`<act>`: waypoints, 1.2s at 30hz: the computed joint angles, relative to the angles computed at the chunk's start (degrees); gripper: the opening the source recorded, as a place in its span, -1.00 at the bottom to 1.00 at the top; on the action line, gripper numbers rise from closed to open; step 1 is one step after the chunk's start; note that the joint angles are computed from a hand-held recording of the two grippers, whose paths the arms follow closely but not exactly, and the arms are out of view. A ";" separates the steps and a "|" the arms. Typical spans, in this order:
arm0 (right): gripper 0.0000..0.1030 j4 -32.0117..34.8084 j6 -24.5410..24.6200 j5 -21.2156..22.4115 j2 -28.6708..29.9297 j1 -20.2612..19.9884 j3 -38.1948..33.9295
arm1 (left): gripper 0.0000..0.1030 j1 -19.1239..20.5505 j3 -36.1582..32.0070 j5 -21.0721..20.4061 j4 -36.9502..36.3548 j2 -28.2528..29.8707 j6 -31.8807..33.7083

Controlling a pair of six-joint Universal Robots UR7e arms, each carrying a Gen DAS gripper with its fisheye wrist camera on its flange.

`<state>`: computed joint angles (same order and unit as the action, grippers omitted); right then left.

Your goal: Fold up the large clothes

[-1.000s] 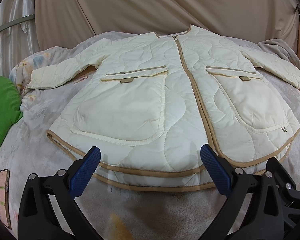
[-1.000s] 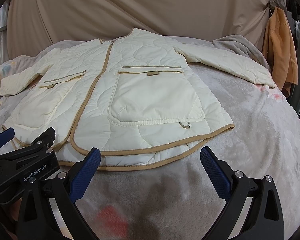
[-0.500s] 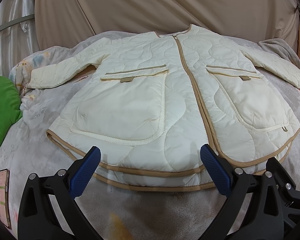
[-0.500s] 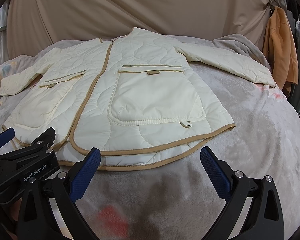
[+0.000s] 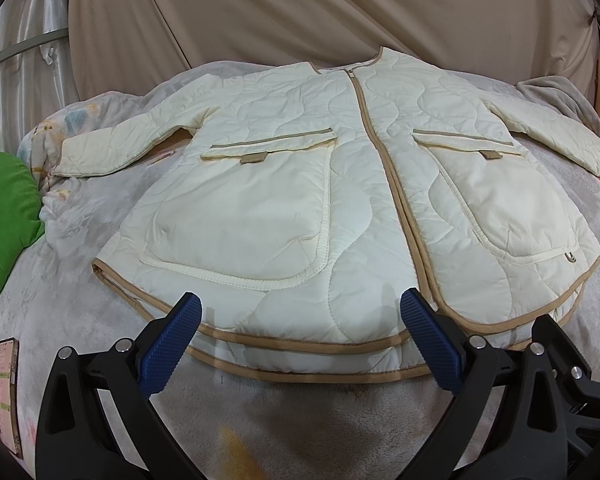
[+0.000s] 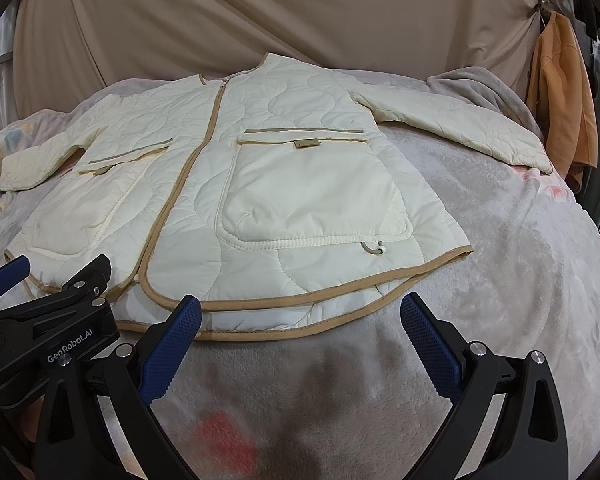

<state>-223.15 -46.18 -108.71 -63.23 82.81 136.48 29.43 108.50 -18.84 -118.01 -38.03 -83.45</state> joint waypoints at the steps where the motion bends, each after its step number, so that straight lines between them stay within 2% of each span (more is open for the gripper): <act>1: 0.90 0.14 0.03 -0.02 -0.05 0.01 -0.02 | 0.89 0.01 0.01 0.00 0.03 -0.01 -0.01; 18: 0.90 0.61 0.11 -0.01 -0.35 -0.01 -0.05 | 0.89 0.02 0.00 -0.12 -0.12 -0.03 0.16; 21: 0.90 0.97 -0.48 0.42 0.10 -0.15 -0.21 | 0.90 -0.05 0.62 -0.37 -2.30 0.10 1.43; 23: 0.90 2.67 -0.61 0.79 -1.04 -0.20 -0.51 | 0.90 -0.22 1.78 -0.60 -6.46 -0.41 4.03; 25: 0.90 5.52 -0.07 2.06 -3.78 -0.57 -1.30 | 0.91 -0.46 2.27 0.28 -4.96 -1.44 2.18; 30: 0.90 21.29 4.88 6.85 -12.23 -3.70 -8.70 | 0.91 1.21 4.43 1.68 -7.40 -6.19 5.71; 33: 0.90 26.04 7.69 7.86 -12.36 -6.02 -16.84 | 0.91 2.89 4.12 3.28 -4.22 -8.69 4.49; 36: 0.90 29.11 10.37 5.50 -9.34 -7.43 -26.41 | 0.91 5.04 2.69 4.54 2.04 -10.61 0.75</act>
<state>-194.04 -35.80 -103.21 -72.57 75.38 110.07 34.46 111.18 -14.30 -115.97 -48.65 -82.71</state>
